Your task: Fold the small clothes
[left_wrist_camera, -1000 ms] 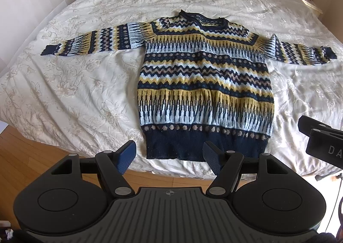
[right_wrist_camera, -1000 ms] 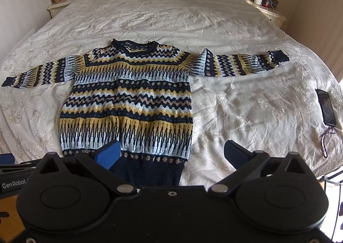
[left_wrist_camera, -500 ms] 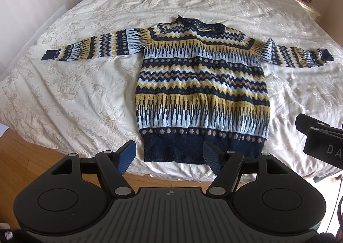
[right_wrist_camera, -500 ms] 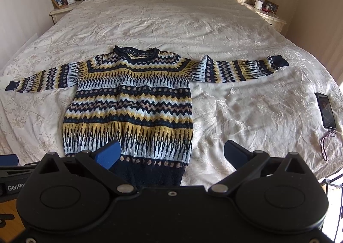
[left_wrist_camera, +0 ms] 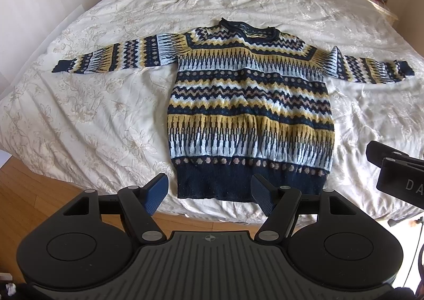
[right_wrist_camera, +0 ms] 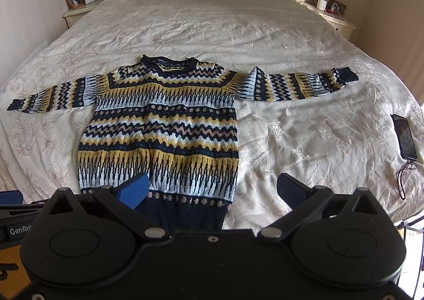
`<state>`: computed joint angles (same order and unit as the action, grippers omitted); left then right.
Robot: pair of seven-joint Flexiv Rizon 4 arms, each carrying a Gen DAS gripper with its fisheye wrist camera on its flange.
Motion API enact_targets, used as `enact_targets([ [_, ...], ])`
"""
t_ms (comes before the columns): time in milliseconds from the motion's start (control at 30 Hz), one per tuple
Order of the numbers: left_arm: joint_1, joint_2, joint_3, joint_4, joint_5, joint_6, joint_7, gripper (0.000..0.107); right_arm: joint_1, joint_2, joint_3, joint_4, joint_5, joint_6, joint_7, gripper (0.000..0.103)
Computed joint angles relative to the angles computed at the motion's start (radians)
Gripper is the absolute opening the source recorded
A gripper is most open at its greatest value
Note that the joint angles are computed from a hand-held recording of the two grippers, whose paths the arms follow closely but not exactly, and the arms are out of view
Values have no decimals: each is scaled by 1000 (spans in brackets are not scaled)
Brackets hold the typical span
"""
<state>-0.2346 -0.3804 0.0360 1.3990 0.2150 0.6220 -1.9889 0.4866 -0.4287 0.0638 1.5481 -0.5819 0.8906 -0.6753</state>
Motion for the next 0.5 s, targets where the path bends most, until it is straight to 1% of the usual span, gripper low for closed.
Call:
enact_targets([
  [200,-6,-6,1,-12,8,-10,-5,68,-7,-1,1,1,9,12,-9,102],
  [400,-18,-22,4,-46,25,-40,-27,68,-13,-6,2,-2,23,22,-25,102],
  [500,-27,-32,6,-67,35,-59,-44,68,-23,-14,6,-13,41,29,-53,102],
])
